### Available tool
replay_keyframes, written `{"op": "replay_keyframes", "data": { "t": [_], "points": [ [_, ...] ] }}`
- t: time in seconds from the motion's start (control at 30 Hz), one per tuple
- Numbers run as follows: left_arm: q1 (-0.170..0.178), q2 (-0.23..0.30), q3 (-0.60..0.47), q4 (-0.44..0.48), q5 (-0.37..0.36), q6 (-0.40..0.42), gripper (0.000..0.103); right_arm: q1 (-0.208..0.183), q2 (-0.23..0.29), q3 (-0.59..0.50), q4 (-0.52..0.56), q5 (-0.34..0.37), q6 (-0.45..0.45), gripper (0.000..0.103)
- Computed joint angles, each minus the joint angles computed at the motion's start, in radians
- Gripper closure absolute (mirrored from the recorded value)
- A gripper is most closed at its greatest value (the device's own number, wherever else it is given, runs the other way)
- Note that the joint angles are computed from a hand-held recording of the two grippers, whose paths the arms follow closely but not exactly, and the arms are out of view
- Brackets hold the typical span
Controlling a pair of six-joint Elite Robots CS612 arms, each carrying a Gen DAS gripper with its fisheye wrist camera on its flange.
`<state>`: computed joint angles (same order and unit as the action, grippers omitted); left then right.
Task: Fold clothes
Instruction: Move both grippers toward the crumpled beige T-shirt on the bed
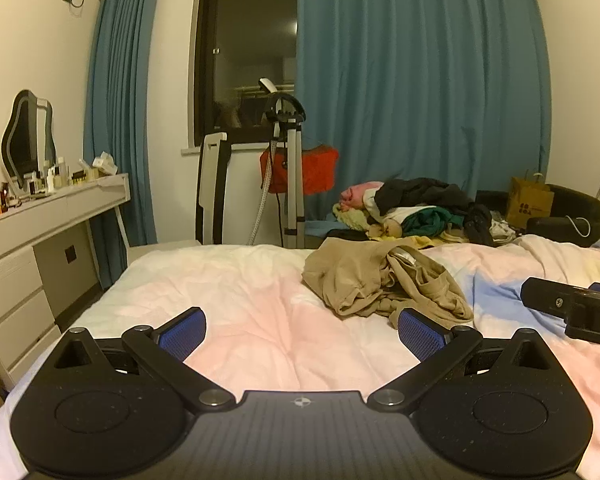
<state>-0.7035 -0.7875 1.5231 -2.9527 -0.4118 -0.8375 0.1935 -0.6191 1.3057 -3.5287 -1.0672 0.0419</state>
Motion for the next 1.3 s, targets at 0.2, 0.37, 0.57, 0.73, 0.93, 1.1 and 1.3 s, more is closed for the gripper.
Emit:
{"op": "replay_keyframes", "data": {
  "t": [0.2, 0.37, 0.57, 0.73, 0.93, 1.1, 1.3],
  "points": [
    [-0.007, -0.008, -0.007, 0.080, 0.014, -0.039, 0.000, -0.002, -0.005, 0.014, -0.019, 0.002, -0.010, 0.000],
    [-0.010, -0.019, 0.012, 0.058, 0.017, -0.057, 0.000, 0.000, 0.000, 0.003, 0.003, -0.009, -0.018, 0.000],
    [-0.007, -0.021, 0.016, 0.049, 0.022, -0.065, 0.000, 0.005, -0.001, 0.004, -0.002, -0.028, -0.028, 0.000],
    [-0.006, -0.020, 0.017, 0.039, 0.027, -0.067, 0.000, 0.006, -0.003, 0.004, 0.005, -0.037, -0.034, 0.000],
    [-0.008, -0.014, 0.013, 0.014, 0.031, -0.044, 0.000, 0.007, -0.004, 0.009, 0.004, -0.042, -0.040, 0.000],
    [-0.009, -0.009, 0.020, -0.049, 0.032, -0.004, 0.000, 0.008, -0.005, 0.014, 0.002, -0.049, -0.030, 0.000],
    [0.000, -0.011, 0.029, -0.016, 0.083, -0.052, 0.000, 0.027, -0.019, 0.017, 0.022, -0.114, 0.083, 0.000]
  ]
}}
